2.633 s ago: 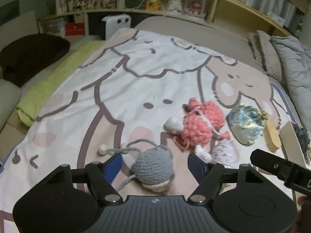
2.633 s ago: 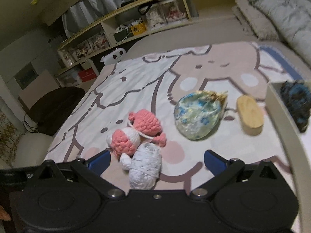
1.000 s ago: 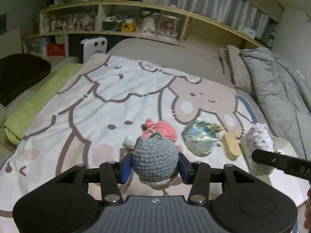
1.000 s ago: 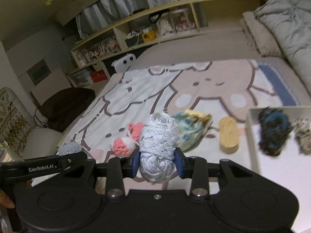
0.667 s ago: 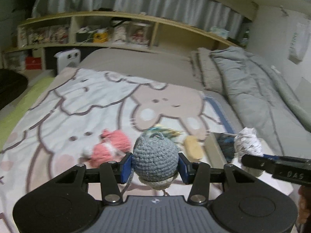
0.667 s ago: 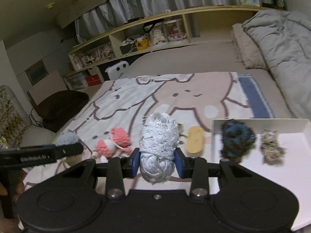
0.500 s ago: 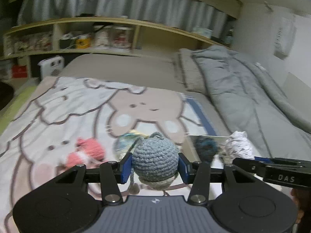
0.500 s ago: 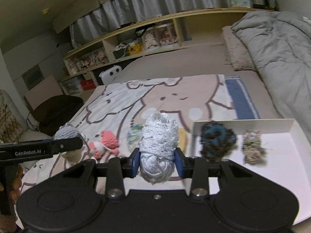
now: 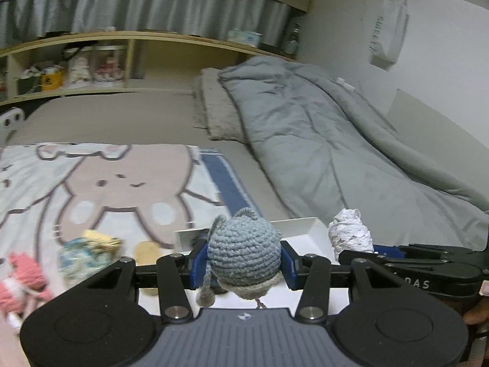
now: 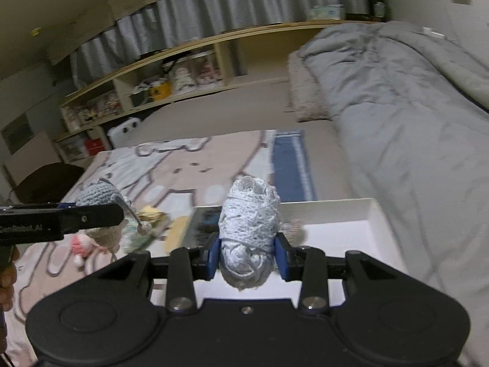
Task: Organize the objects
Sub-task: 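Carry grey ball with left gripper while right gripper carries white egg into tray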
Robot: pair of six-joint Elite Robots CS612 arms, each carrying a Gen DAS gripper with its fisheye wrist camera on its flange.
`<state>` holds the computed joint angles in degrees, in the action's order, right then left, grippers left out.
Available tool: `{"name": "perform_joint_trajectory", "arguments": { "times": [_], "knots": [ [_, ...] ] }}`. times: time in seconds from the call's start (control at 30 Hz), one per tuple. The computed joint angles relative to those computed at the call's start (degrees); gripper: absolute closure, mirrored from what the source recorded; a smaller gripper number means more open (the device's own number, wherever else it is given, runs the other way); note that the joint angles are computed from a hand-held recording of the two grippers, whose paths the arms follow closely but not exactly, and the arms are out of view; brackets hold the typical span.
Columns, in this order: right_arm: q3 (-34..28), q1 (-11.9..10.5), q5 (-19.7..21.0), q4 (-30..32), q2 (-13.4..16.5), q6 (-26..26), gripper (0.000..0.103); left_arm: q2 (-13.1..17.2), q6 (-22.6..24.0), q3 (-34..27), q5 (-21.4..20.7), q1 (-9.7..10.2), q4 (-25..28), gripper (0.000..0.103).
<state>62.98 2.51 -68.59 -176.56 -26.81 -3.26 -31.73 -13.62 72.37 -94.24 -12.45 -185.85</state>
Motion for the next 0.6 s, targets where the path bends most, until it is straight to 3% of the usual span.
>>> {"name": "perform_joint_trajectory", "arguments": {
  "times": [0.33,0.6],
  "knots": [
    [-5.20,-2.34,-2.50,2.75,3.60,-0.79,0.065,6.35,-0.02,-10.95,-5.01,-1.68,3.16,0.054],
    [-10.68,-3.31,-3.60,5.96,6.95,-1.74,0.065,14.20,-3.81,-23.35,-11.80,-1.84,7.24,0.054]
  ]
}}
